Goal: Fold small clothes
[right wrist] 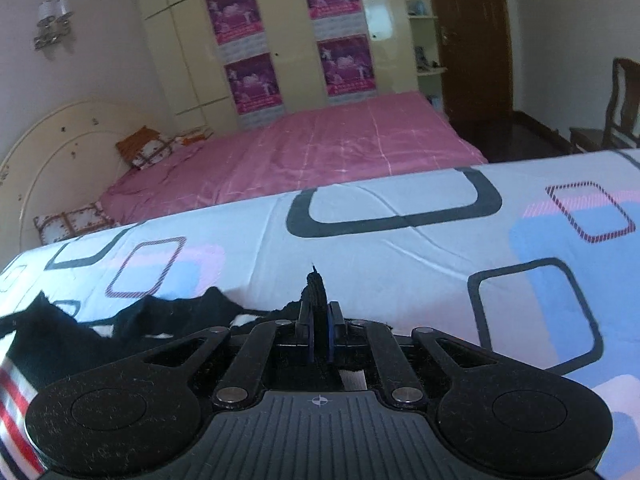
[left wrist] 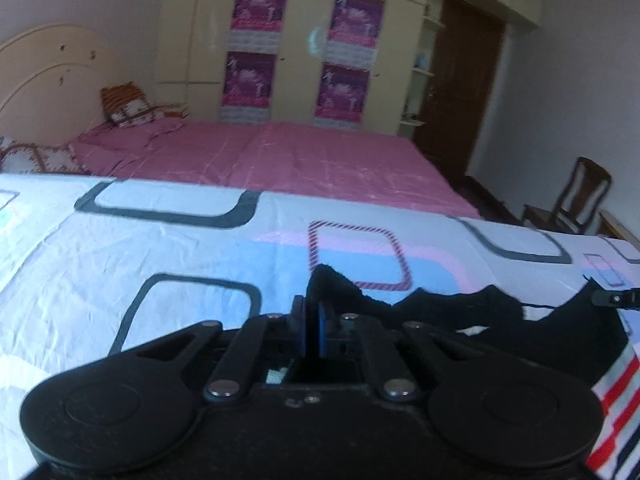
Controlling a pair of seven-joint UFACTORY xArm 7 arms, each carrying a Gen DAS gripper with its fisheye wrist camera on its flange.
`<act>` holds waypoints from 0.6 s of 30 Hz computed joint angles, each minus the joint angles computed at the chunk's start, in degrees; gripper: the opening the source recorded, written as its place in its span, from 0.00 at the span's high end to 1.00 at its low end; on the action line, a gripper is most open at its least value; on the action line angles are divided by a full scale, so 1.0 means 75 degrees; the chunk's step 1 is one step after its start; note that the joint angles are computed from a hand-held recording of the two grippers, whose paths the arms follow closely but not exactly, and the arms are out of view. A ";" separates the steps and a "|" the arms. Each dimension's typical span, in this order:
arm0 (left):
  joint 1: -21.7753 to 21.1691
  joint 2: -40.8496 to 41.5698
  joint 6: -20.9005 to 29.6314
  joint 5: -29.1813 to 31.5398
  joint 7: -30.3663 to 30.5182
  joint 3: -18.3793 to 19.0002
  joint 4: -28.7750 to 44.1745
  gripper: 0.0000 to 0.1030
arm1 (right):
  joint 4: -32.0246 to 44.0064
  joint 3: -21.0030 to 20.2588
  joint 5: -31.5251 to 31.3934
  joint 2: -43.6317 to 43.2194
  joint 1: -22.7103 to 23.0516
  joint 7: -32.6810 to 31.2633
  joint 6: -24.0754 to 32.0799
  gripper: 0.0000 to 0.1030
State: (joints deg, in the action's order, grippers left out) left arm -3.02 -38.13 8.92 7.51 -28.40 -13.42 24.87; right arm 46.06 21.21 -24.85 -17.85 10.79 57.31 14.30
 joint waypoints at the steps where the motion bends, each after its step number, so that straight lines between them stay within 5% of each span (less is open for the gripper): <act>1: 0.0124 0.0100 0.0025 0.0042 -0.0073 -0.0118 0.0017 0.94 | 0.0044 0.0076 -0.0092 0.0090 -0.0078 0.0068 0.0089 0.95; 9: 0.0155 0.0376 0.0515 0.0308 -0.0213 -0.0133 -0.0039 0.90 | 0.0010 -0.0156 -0.0593 0.0492 0.0152 0.0437 0.0463 0.93; 13: 0.0186 0.0210 0.0813 0.0469 -0.0242 -0.0188 0.0027 0.74 | 0.0031 0.0262 -0.1701 0.0100 -0.0271 0.1489 0.0696 0.49; 18: 0.0129 -0.0308 0.0956 0.0490 -0.0354 -0.0111 -0.0104 0.47 | -0.0040 0.0187 -0.1559 -0.0253 -0.0086 0.1305 0.0472 0.47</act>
